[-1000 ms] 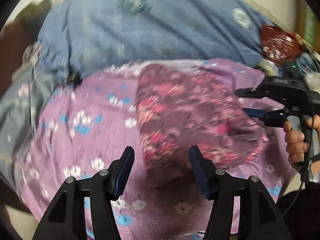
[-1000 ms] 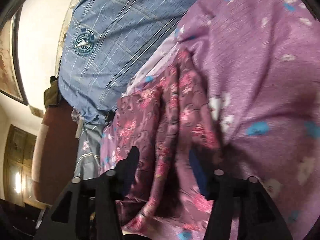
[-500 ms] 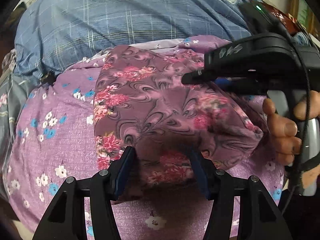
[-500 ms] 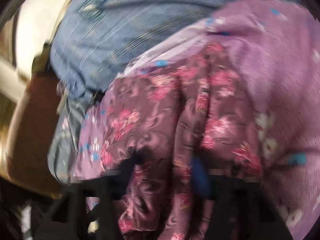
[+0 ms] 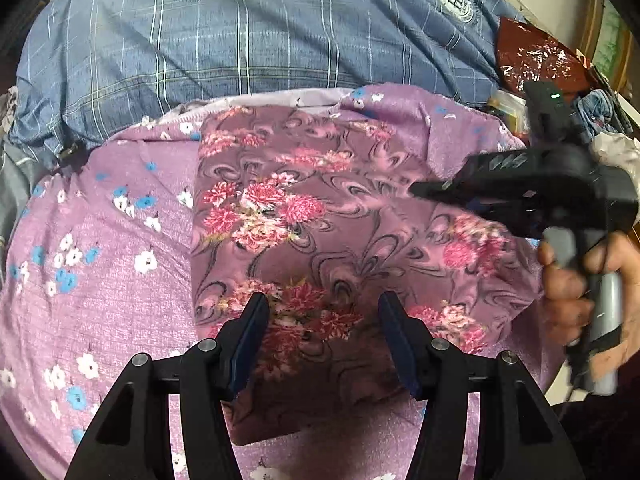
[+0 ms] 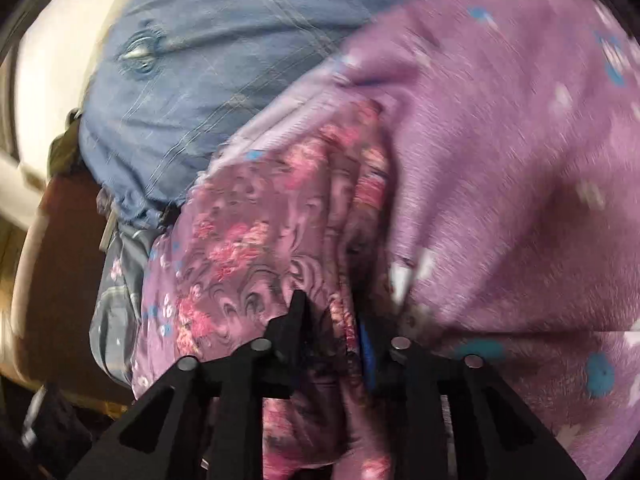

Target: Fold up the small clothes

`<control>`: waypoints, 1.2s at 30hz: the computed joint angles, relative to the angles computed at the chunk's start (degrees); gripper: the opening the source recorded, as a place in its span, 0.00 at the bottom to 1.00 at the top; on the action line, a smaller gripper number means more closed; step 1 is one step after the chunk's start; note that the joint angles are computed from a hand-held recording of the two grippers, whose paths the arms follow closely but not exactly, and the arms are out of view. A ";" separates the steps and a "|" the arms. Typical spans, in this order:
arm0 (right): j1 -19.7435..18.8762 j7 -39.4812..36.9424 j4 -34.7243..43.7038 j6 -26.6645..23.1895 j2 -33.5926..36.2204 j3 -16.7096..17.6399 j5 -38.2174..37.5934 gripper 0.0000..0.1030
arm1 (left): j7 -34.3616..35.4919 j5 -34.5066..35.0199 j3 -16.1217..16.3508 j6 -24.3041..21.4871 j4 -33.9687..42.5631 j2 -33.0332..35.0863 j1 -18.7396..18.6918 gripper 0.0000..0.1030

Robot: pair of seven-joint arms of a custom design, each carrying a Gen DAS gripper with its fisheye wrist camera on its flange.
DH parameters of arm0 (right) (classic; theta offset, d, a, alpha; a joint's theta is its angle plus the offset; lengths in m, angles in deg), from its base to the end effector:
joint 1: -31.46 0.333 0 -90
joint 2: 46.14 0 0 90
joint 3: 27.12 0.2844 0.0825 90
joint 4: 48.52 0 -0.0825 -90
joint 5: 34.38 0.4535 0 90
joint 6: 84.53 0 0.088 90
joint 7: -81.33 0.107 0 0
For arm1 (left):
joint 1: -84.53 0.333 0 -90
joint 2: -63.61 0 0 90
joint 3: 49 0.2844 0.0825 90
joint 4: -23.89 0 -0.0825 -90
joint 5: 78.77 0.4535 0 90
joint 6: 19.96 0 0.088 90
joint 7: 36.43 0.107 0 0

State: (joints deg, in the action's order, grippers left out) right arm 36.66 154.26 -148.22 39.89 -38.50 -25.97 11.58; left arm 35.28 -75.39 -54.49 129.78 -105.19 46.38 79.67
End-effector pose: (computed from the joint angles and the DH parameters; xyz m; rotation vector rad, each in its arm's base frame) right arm 0.6888 0.1040 0.4824 -1.7206 1.6565 0.3088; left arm 0.5714 -0.1081 0.5056 -1.9570 1.7841 -0.7273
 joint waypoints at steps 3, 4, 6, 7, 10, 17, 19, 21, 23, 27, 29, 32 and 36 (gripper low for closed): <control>-0.22 -3.39 -4.92 8.67 -4.91 -0.32 4.36 0.44 | 2.47 -2.70 1.40 0.99 -0.01 -0.64 -0.58 0.55; -0.09 -5.82 -6.18 11.08 -6.07 -0.43 7.23 0.44 | 2.61 -3.40 1.80 2.02 -0.06 -0.95 -0.39 0.55; -0.04 -12.18 -5.73 8.65 -6.28 -0.96 13.90 0.35 | 2.34 -3.51 1.86 3.30 0.49 -0.70 0.14 0.55; -0.03 -14.45 -4.76 5.20 -5.72 -1.12 15.46 0.28 | 1.23 -2.23 1.32 3.81 0.85 -0.50 0.97 0.55; 1.02 -14.83 -1.67 -1.51 -3.22 -0.42 10.54 0.10 | -4.20 4.75 -1.14 3.10 1.31 0.15 3.96 0.55; 2.44 -5.50 -0.85 2.44 -1.59 0.63 -2.58 0.04 | -0.39 -1.64 2.04 1.92 0.09 1.80 1.96 0.56; 2.84 -7.56 -3.02 6.43 -3.61 0.83 -1.90 0.09 | -0.21 -2.09 2.41 5.87 -0.29 1.75 2.63 0.55; 3.21 -7.82 -2.31 6.59 -2.80 0.99 -0.55 0.09 | 0.04 -3.36 3.00 7.32 1.14 3.23 2.88 0.55; 4.40 -4.05 -2.81 9.24 -2.55 1.21 -5.43 0.09 | -1.24 -3.21 2.67 7.34 3.13 5.54 3.73 0.55; 4.77 3.35 -1.25 9.79 -0.01 1.18 -9.53 0.04 | -6.51 2.44 0.94 2.76 10.76 14.58 6.28 0.70; 4.60 2.28 -1.69 10.70 -0.49 1.44 -8.80 0.06 | -3.38 -4.13 1.27 6.16 9.67 15.19 6.33 0.71; 4.46 2.18 -1.51 11.86 -0.57 1.74 -5.84 0.14 | -0.56 -6.30 1.24 5.73 10.36 15.53 6.56 0.71; 4.69 4.46 1.46 13.67 1.69 2.51 -1.75 0.32 | 1.20 -8.20 1.32 7.70 8.70 14.06 6.78 0.69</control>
